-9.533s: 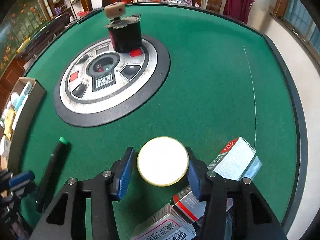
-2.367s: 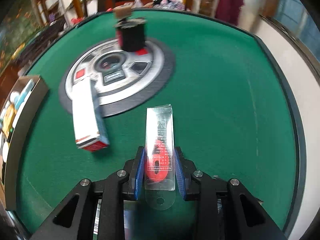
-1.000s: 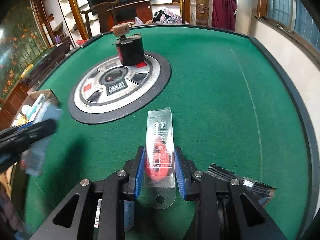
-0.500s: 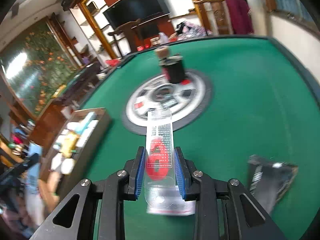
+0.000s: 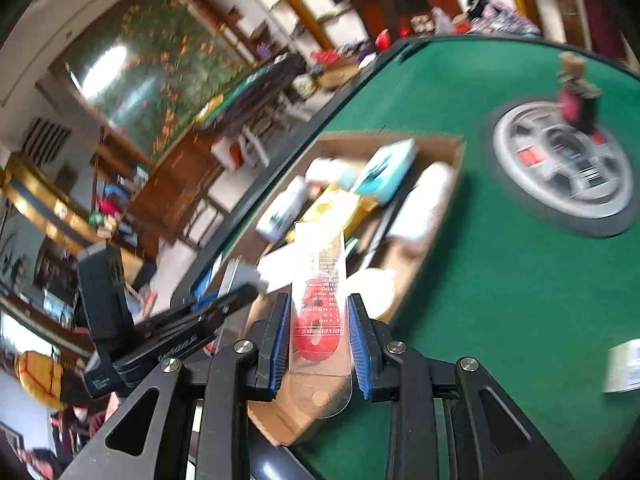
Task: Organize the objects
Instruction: 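Lower white box with left gripper while right gripper lowers clear package into cardboard box, open both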
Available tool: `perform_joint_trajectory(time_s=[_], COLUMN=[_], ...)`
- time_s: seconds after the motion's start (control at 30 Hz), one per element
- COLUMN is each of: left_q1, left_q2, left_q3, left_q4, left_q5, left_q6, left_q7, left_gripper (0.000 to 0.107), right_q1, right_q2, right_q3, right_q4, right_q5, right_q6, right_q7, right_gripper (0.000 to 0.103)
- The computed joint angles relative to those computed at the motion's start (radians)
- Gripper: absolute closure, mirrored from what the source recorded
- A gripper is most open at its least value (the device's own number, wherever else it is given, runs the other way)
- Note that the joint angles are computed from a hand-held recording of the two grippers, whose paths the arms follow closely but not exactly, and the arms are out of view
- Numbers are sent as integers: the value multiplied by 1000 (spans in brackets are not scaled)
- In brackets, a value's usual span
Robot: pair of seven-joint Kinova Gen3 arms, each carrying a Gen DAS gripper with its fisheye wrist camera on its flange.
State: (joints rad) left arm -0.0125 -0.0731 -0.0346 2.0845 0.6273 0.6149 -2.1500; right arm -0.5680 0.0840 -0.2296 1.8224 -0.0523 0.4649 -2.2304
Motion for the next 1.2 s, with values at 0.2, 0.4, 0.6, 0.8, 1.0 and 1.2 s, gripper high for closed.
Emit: perform_joint_trajectory(time_s=[0.2,0.4,0.6,0.8,1.0,1.2], left_q1=[10,9,9,-90,-226,-274], left_q2=[-20,-11,-65,-209,-354,-451], left_q3=[0,-26,-66,114,328,425], left_q4=[39,46,65,97,101,85], left_q5=[-55,-9,55,-105,-337,-524], left_q6=[-87,-92,-87,-193,-250,-261], left_q7=[19,-22,-45,169,411,594], left_gripper=[81,76,40,19,10,5], right_q1=[-122,-286,-136,-88,-366,-427], right_q2=[119,194,227,131,58,53], right_q3=[14,80,-146,-251,-25,-28], right_q4=[-106,-202,-235,-124,-57,-34], right_q5=[208,439,577,766,981,1062], right_q6=[108,283,381,324,399,554], right_q7=[-168,-325,-421,-628,-872,-1043], right_gripper=[72,70,60,21,7,5])
